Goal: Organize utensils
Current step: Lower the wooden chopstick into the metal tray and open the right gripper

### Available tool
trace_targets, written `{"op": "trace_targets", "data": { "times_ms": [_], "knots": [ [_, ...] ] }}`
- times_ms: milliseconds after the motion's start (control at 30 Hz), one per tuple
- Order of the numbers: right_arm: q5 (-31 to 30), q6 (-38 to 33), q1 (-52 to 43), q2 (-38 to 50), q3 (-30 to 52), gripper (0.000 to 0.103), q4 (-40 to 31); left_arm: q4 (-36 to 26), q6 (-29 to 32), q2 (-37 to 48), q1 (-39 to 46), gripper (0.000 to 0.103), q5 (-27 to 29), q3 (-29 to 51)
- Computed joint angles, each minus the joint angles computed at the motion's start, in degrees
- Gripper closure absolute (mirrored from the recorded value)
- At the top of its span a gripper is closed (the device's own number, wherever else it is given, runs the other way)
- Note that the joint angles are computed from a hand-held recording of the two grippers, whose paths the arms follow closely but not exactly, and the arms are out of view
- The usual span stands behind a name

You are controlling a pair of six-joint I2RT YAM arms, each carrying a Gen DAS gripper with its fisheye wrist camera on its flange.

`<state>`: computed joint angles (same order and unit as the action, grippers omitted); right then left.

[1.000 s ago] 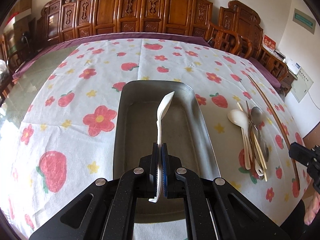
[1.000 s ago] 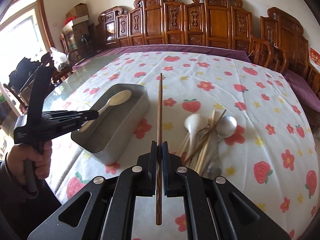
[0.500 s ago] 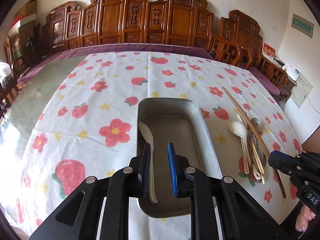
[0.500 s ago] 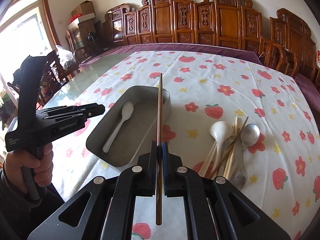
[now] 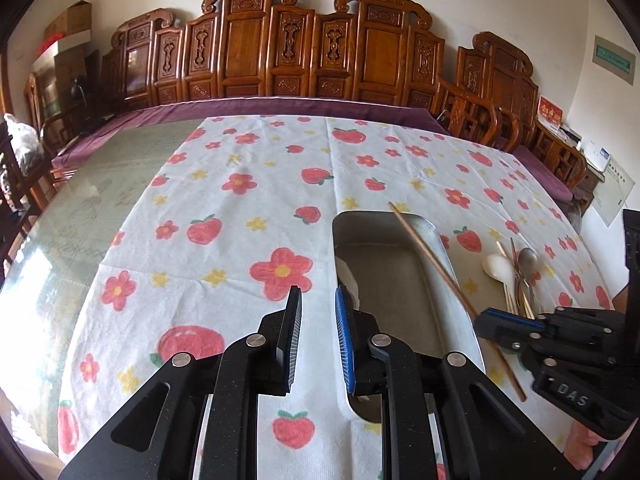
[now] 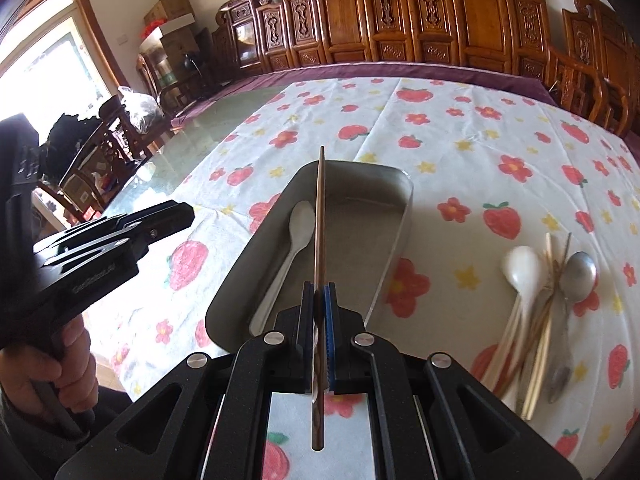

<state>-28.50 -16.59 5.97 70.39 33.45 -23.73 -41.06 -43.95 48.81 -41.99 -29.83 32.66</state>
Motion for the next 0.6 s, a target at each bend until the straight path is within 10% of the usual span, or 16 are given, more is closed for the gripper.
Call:
{"op": "trace_targets", "data": {
  "times_ms": [600],
  "knots": [
    [-0.18,4.76,3.33,12.51,1.28,0.095,9.51,0.56,-0.22,0.87,-1.19,0.088,-0.09,0.24]
  ]
}}
